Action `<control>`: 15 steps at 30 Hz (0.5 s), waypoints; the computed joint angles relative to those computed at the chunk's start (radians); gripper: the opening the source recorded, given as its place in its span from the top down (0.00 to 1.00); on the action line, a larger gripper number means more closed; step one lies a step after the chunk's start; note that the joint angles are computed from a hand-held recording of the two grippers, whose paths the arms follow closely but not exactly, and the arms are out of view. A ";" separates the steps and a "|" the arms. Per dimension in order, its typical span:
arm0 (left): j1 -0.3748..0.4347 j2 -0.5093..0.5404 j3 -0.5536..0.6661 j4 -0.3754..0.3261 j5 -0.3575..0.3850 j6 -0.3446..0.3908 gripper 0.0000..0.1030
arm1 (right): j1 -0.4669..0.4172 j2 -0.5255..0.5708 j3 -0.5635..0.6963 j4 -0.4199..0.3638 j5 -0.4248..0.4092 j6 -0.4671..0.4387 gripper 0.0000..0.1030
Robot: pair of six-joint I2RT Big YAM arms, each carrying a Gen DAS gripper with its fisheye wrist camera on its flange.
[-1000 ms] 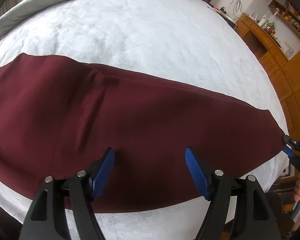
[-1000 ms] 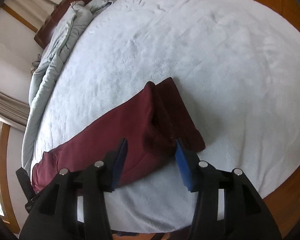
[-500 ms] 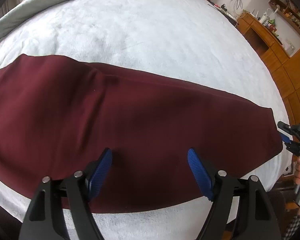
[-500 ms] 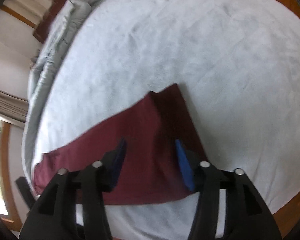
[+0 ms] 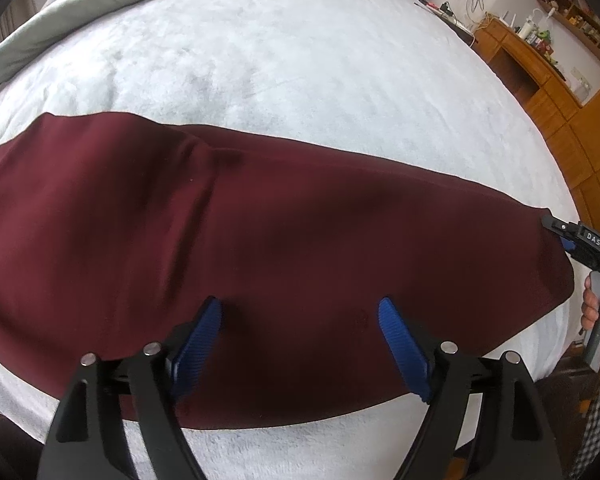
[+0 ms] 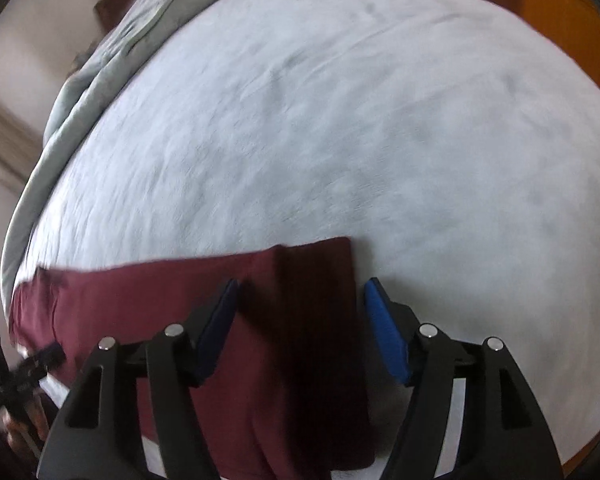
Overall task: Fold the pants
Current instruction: 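Press the folded trousers flat with the right gripper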
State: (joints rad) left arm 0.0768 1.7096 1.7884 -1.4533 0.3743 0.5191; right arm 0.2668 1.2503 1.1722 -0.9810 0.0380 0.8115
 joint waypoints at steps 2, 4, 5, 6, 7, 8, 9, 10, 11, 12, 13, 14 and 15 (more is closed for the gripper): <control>-0.001 0.000 -0.001 0.000 -0.002 0.002 0.19 | 0.014 0.012 0.018 -0.030 0.025 -0.040 0.41; -0.004 0.000 -0.003 0.005 -0.008 0.000 0.18 | 0.029 0.011 0.026 -0.051 0.058 -0.070 0.45; -0.005 0.001 -0.002 0.005 -0.010 0.000 0.18 | 0.032 0.001 0.022 -0.049 0.069 -0.076 0.49; -0.006 -0.001 -0.004 0.007 -0.013 -0.001 0.17 | 0.034 -0.007 0.019 -0.047 0.077 -0.088 0.49; -0.008 -0.002 -0.007 0.010 -0.015 -0.001 0.17 | 0.040 -0.010 0.017 -0.047 0.083 -0.099 0.50; -0.009 -0.004 -0.010 0.012 -0.018 -0.001 0.17 | 0.042 -0.012 0.019 -0.052 0.092 -0.112 0.49; -0.010 -0.006 -0.012 0.015 -0.021 0.001 0.17 | 0.049 -0.014 0.023 -0.058 0.115 -0.115 0.48; -0.011 -0.007 -0.014 0.017 -0.023 0.000 0.17 | 0.052 -0.020 0.020 -0.052 0.118 -0.119 0.48; -0.012 -0.008 -0.015 0.019 -0.028 0.000 0.17 | 0.054 -0.026 0.020 -0.047 0.116 -0.128 0.48; -0.013 -0.008 -0.015 0.019 -0.029 -0.001 0.16 | 0.056 -0.026 0.025 -0.047 0.120 -0.137 0.47; -0.013 -0.007 -0.014 0.019 -0.029 -0.002 0.16 | 0.056 -0.028 0.027 -0.039 0.112 -0.152 0.47; -0.014 -0.007 -0.014 0.018 -0.030 -0.004 0.16 | 0.053 -0.025 0.029 -0.031 0.083 -0.167 0.47; -0.015 -0.007 -0.013 0.017 -0.033 -0.005 0.16 | 0.054 -0.018 0.033 -0.033 0.071 -0.166 0.47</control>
